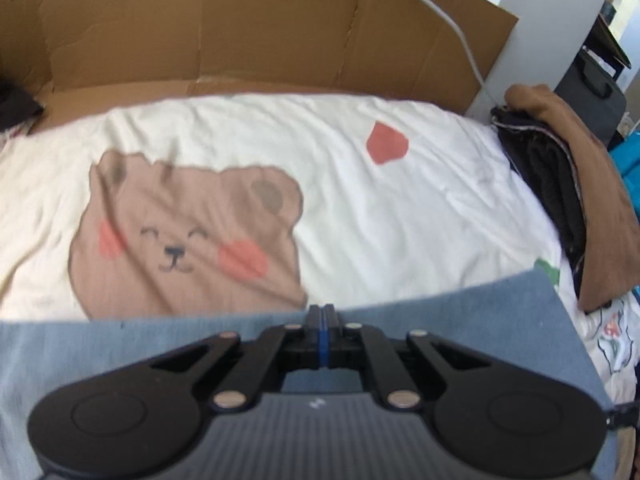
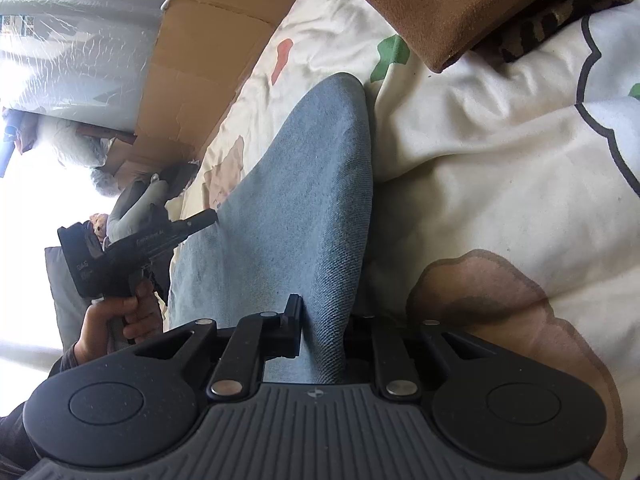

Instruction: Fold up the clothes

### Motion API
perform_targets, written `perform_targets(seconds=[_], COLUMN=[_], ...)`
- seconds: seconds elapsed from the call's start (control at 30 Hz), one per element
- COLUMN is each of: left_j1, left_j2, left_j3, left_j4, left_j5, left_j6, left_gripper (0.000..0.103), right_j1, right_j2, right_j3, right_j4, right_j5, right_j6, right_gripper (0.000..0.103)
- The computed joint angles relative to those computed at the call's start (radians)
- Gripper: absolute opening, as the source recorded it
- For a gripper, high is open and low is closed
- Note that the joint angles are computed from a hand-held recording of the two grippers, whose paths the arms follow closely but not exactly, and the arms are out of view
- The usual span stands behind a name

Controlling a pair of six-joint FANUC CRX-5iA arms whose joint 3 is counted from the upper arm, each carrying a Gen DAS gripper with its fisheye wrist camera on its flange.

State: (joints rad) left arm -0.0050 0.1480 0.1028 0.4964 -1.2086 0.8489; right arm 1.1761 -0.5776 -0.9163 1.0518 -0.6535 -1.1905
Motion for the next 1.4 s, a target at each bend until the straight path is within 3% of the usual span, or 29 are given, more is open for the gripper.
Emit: perform_targets(seconds=[0.2, 0.3, 0.7, 0.77, 0.83, 1.0, 1.1, 1.4], left_j1=[0.008, 0.015, -0.004, -0.003, -0.002, 0.033, 0.061, 0.154], left_j2=[-0.016, -0.017, -0.015, -0.008, -0.004, -0.044, -0.071, -0.130], left_j3=[-0.016, -0.017, -0.055, -0.037, -0.017, -0.039, -0.061, -0.114], left_j4=[-0.003, -0.001, -0.039, -0.046, -0.055, -0.034, -0.021, 0.026], left_j5=[0.006, -0.020, 0.030, 0.009, -0.015, -0.080, -0.111, -0.203], left_j6=[0.012, 0.016, -0.006, -0.003, -0.003, -0.031, -0.045, -0.077], left_gripper=[0.002, 0.002, 0.003, 0.003, 0.002, 0.003, 0.002, 0.003], right_j1=[0.004, -0.004, -0.022, -0.026, -0.039, -0.036, -0.025, -0.007], right_j2=[-0.004, 0.002, 0.036, 0.040, 0.040, 0.048, 0.050, 0.119], right_j3=[-0.005, -0.007, 0.005, 0.010, 0.010, 0.030, 0.052, 0.274], right_j4=[0.017, 0.017, 0.001, -0.013, -0.011, -0.026, -0.047, -0.267], right_j5=[-0.028, -0.026, -0.053, -0.052, -0.034, -0.047, -0.066, -0.188], right_j6=[-0.035, -0.043, -0.058, -0.039, -0.026, 0.012, 0.045, 0.367], right_gripper=[0.031, 0.032, 0.032, 0.032, 0.031, 0.011, 0.008, 0.007])
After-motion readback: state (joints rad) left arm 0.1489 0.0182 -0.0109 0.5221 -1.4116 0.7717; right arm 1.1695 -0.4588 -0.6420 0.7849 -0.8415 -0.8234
